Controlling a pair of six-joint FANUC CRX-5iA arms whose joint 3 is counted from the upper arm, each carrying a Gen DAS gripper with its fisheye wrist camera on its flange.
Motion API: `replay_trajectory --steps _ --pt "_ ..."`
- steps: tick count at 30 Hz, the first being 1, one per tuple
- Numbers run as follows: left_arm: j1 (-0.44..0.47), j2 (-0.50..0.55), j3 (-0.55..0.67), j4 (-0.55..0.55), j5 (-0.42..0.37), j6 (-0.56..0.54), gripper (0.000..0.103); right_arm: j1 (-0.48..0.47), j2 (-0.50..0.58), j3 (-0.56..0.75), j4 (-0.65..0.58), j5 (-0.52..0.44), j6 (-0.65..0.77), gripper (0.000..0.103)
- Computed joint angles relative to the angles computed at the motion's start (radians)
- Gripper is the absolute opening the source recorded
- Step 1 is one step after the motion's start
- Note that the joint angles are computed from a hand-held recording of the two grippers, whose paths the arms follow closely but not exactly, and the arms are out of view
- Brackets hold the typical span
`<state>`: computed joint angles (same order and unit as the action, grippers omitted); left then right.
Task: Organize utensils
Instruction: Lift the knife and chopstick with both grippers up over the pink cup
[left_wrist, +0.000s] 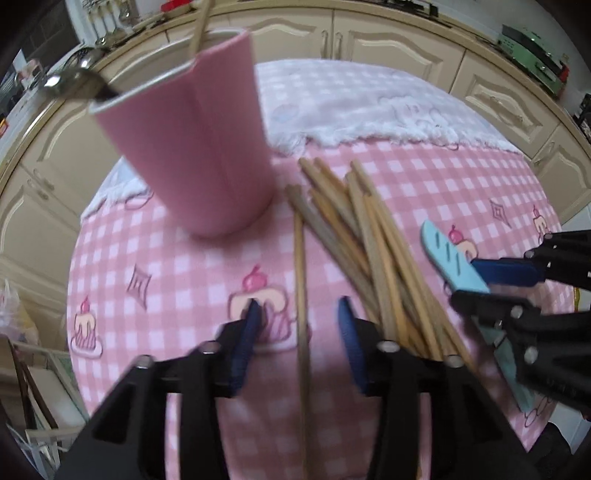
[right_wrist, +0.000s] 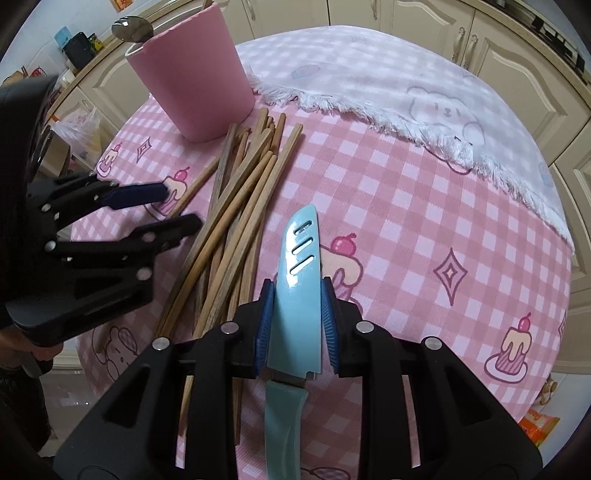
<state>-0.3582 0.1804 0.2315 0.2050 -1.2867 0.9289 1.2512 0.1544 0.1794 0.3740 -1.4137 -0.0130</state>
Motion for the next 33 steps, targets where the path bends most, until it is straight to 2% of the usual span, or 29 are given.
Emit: replay_trajectory --steps 1,2,5,9,13,18,23,29,33 --pt "-0.006 0.005 0.007 -0.003 -0.003 0.004 0.008 0.001 -0.004 -0.008 0.008 0.012 -0.007 0.025" --pt "-0.014 0.007 0.014 -0.012 -0.003 0.014 0.006 0.002 -0.009 -0.018 0.014 0.025 -0.015 0.025" --pt "-0.008 -0.006 -0.005 0.000 0.011 0.020 0.005 0.020 -0.050 -0.085 0.062 0.088 -0.072 0.025" --pt "0.044 -0.067 -0.079 0.066 0.043 -0.007 0.005 0.050 -0.092 -0.148 0.150 0.120 -0.134 0.025" --pt "0.105 -0.141 -0.170 0.203 0.107 -0.059 0.005 0.073 -0.119 -0.194 0.244 0.129 -0.189 0.025" --pt "0.157 -0.239 -0.300 0.380 0.225 -0.156 0.005 0.092 -0.134 -0.223 0.342 0.116 -0.242 0.025" --pt "0.158 -0.228 -0.297 0.394 0.246 -0.118 0.005 0.095 -0.128 -0.224 0.383 0.125 -0.257 0.025" --pt "0.175 -0.302 -0.420 0.607 0.375 -0.241 0.005 0.108 -0.132 -0.237 0.452 0.114 -0.282 0.025" --pt "0.167 -0.316 -0.461 0.739 0.446 -0.291 0.005 0.111 -0.139 -0.252 0.507 0.110 -0.307 0.025"
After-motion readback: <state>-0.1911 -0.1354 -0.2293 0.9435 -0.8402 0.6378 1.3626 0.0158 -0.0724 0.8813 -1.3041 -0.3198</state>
